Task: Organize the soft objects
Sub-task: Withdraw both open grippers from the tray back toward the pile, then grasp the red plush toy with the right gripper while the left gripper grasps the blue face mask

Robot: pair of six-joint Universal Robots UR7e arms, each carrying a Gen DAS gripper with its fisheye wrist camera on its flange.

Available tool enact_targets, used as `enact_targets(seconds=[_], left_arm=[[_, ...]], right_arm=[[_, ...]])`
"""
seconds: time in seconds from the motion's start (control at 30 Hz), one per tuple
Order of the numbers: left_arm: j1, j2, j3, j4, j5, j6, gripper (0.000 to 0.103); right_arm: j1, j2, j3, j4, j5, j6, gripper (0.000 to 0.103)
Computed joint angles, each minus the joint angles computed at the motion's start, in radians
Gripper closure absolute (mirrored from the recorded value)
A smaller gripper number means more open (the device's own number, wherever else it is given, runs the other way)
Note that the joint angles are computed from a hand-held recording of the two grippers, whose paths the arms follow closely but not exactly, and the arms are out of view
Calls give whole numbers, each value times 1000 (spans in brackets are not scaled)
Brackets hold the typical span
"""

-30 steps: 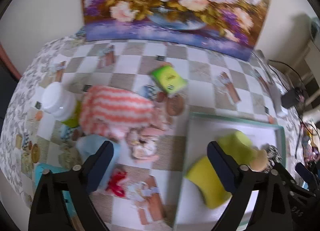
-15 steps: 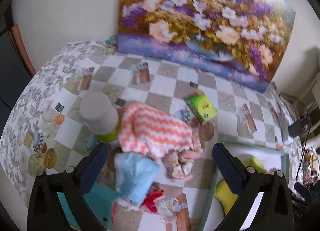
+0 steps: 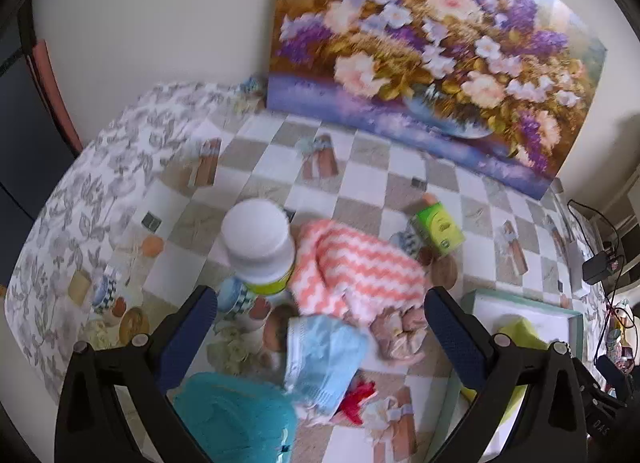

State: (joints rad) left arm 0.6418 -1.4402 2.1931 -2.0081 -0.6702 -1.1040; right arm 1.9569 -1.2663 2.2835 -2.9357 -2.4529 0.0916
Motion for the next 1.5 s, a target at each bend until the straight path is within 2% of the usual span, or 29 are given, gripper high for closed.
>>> enact_targets(seconds=[0.13, 0.23, 0.53, 0.63, 0.7, 0.97, 1.27, 1.33, 1.5], left_arm=[[28, -25, 6, -11, -43, 12, 0], [40, -35, 4, 12, -46, 13, 0], [121, -38, 12, -43, -133, 110, 1], [149, -11, 5, -61, -173, 145, 2], [160, 3, 1, -72, -196, 165, 9], [194, 52, -18, -90, -262, 231, 20], [215, 76, -32, -90, -278, 247, 23], [217, 77, -32, -88, -278, 248, 23], [222, 83, -33, -90, -278, 250, 23]], right_arm=[[19, 34, -19, -7, 12, -9, 0], [35, 61, -35, -12, 31, -17, 0], [58, 157, -82, 36, 129, -7, 0], [50, 184, -95, 72, 191, 5, 6], [42, 205, -101, 92, 242, 5, 10], [21, 284, -115, 134, 338, 15, 25], [-22, 330, -119, 127, 450, 36, 37], [-21, 342, -124, 128, 453, 35, 40], [-24, 372, -134, 110, 481, 46, 57]])
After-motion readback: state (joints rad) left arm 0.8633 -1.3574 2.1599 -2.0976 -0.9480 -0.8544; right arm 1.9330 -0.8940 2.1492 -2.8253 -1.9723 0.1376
